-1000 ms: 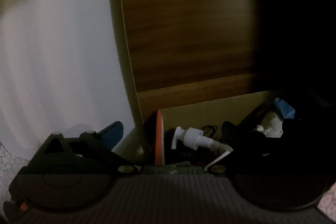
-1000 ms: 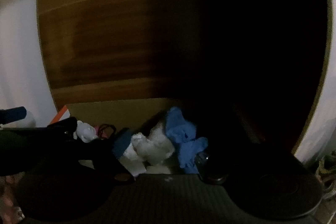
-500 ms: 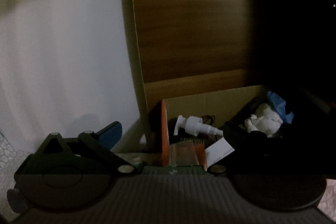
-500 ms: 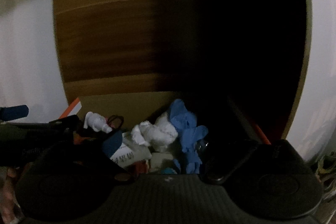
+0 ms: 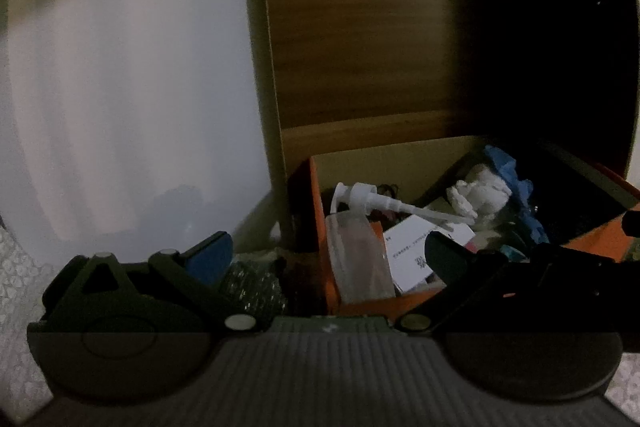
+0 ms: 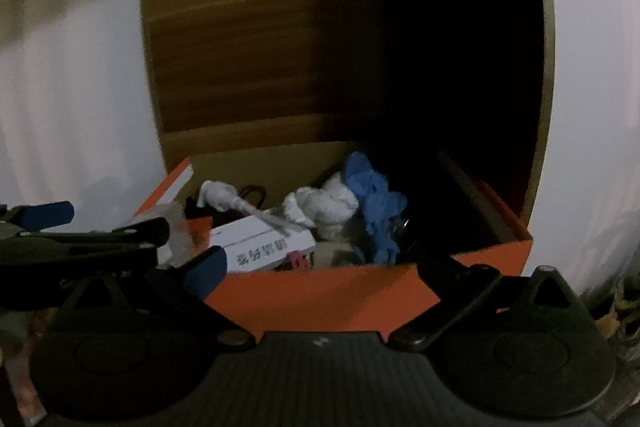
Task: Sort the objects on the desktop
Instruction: 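Withdraw both tools from the orange box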
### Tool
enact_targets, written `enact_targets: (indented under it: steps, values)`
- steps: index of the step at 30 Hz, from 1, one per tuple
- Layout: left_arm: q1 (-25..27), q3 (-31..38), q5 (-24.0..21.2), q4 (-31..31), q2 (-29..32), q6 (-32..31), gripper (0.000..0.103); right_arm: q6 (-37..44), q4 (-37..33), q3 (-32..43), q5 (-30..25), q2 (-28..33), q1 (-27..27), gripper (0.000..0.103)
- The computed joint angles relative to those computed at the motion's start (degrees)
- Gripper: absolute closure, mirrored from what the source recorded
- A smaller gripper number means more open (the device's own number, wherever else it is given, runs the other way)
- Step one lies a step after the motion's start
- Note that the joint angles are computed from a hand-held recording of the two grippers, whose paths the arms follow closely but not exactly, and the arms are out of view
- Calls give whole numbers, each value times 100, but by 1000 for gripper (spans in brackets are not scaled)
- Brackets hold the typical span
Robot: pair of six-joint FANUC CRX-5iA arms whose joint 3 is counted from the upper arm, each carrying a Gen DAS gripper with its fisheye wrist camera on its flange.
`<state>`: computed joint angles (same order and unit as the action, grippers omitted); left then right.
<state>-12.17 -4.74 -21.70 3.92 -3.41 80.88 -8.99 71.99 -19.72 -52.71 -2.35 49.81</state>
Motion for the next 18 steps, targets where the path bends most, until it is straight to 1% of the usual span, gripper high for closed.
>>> enact_targets:
  steps: [4, 8, 11, 15, 18]
  values:
    - [57, -320, 140, 281, -228, -246, 0, -46, 63, -83, -204, -79, 204, 0]
    - [134, -578, 124, 638, -434, -521, 0, -139, 98, -168, -385, -160, 411, 0]
    - [172, -746, 127, 729, -596, -628, 0, -239, 123, -233, -505, -216, 574, 0]
    - [211, -1043, 288, 798, -855, -827, 0, -295, 102, -273, -704, -251, 824, 0]
    - [259, -1140, 225, 844, -990, -935, 0, -312, 85, -294, -799, -271, 959, 0]
